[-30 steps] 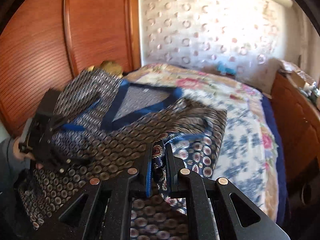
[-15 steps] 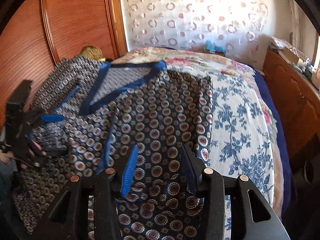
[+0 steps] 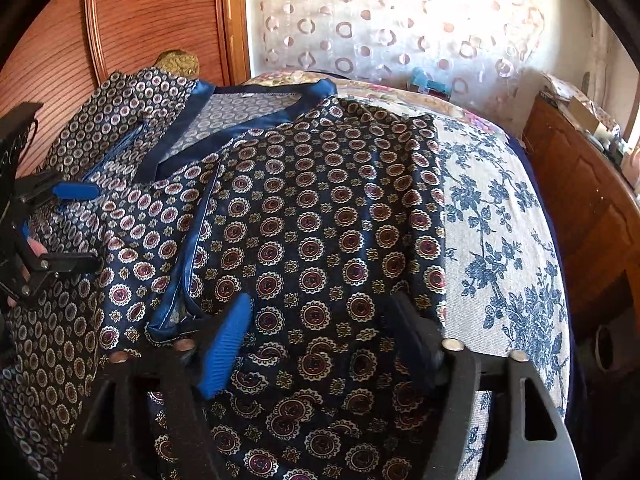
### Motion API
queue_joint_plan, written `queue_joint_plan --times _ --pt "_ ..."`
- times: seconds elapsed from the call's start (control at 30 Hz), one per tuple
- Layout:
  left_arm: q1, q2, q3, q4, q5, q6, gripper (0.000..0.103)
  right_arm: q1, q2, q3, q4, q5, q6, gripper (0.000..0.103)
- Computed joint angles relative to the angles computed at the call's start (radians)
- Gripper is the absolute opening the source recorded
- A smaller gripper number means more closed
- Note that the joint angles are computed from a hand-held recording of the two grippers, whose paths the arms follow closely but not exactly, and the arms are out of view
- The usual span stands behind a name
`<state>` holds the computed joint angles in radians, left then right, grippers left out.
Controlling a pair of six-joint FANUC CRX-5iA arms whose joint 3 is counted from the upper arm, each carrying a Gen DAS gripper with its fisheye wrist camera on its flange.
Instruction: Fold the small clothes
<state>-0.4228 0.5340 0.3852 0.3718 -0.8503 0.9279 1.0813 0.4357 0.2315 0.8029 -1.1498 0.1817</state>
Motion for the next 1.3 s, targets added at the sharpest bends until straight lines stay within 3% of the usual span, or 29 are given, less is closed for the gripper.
queue_joint_plan --times 0.13,0.37,0.57,0.7,1.0,1.3 --pt "0.001 -0.006 -0.008 -0.001 0.004 0.001 0.103 -0.008 0.01 0.015 -0.012 0.001 0.014 0.09" --pt "0.005 -0.033 -0.044 -0.014 0.035 0.013 0.103 -0.008 0.01 0.01 -0.012 0.001 0.009 0.092" --pt "0.054 -0.13 -0.19 0.14 0.181 -0.09 0.103 -0.008 0.008 0.007 -0.012 0.002 0.007 0.093" --pt "0.102 -0.17 -0.218 0.206 0.257 -0.112 0.103 -0.008 0.008 0.007 -0.011 0.003 0.007 0.093" --pt "0.178 -0.186 -0.166 0.154 0.338 -0.016 0.103 -0.008 0.007 0.006 -0.011 0.003 0.006 0.093" --pt "0.2 -0.103 -0.024 0.052 0.287 0.107 0.103 -0.012 0.018 0.038 -0.028 -0.017 0.029 0.093"
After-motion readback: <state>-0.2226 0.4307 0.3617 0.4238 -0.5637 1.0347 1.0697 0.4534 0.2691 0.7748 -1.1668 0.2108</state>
